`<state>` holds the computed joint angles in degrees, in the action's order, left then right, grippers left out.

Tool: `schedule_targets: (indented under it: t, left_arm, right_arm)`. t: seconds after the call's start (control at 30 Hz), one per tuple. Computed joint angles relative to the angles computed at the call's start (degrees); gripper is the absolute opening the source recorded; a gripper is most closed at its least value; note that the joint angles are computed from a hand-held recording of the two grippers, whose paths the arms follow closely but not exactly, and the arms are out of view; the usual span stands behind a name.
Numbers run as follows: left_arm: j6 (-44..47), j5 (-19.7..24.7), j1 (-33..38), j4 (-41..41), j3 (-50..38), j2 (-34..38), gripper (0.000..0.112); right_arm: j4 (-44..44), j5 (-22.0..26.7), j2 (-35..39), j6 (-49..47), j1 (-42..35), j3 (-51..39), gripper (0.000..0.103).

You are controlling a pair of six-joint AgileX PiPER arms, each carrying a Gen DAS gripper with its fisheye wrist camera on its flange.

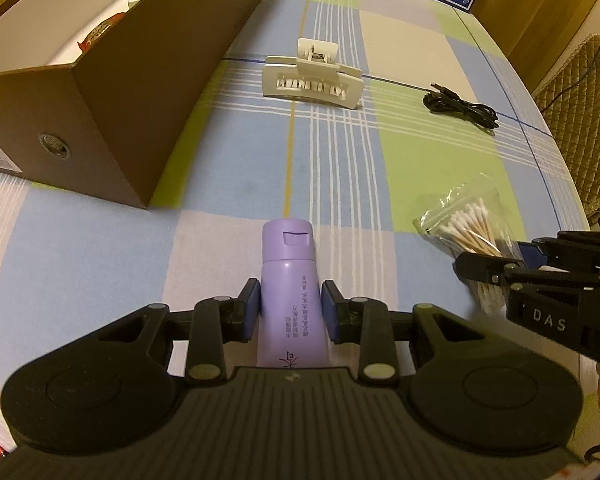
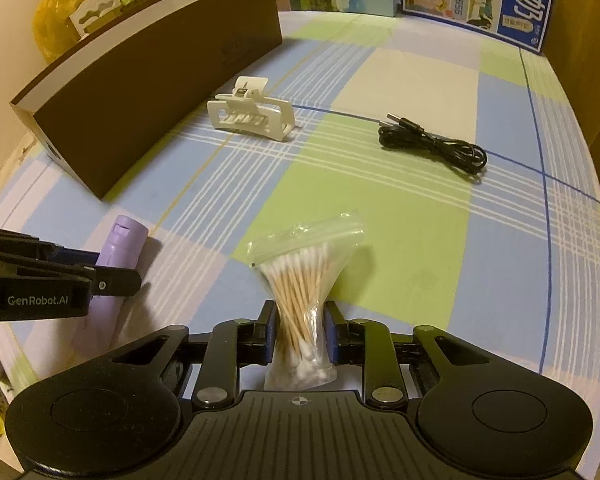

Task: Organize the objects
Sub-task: 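Carry the purple tube and swab bag over the brown box with both grippers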

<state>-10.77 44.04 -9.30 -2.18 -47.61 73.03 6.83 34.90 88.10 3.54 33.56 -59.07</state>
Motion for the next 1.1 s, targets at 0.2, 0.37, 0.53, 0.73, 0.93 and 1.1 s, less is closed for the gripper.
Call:
schedule_targets:
  t: [0.2,0.37,0.53,0.73,0.93,1.1]
  left_arm:
    - [1.6,0.4,1.3,-1.1,0.5,-1.0,0.027]
    - [2.7,0.6,2.1,-1.9,0.8,-2.2,0.027]
    - [3.3,0.8,2.3,-2.5,0.6,-3.6,0.027]
    - [1.9,0.5,0.8,-1.6,-0.4,-4.0,0.027]
    - [0.4,0.3,-0.5,-0.7,-1.3,-3.4,0.027]
    - [-0.5,0.4,-1.5,-0.3,-2.6,-3.0,0.027]
  right_arm:
    - [2.6,0.1,-0.3,-1.7,-0.3,0.3,0.021]
    - [4.7,0.1,-0.5,-3.3,-1.0,0.2,0.021]
    - [5.7,-0.3,-1.1,-4.0,-1.6,0.2,0.021]
    - [6.4,-0.5,-1.7,-4.4,-2.1,0.4,0.021]
    - [6.9,-0.6,-2.1,-4.8,-2.9,0.5,0.021]
    - [7.5,-0.6,-2.7,-5.2,-3.5,0.2,0.021]
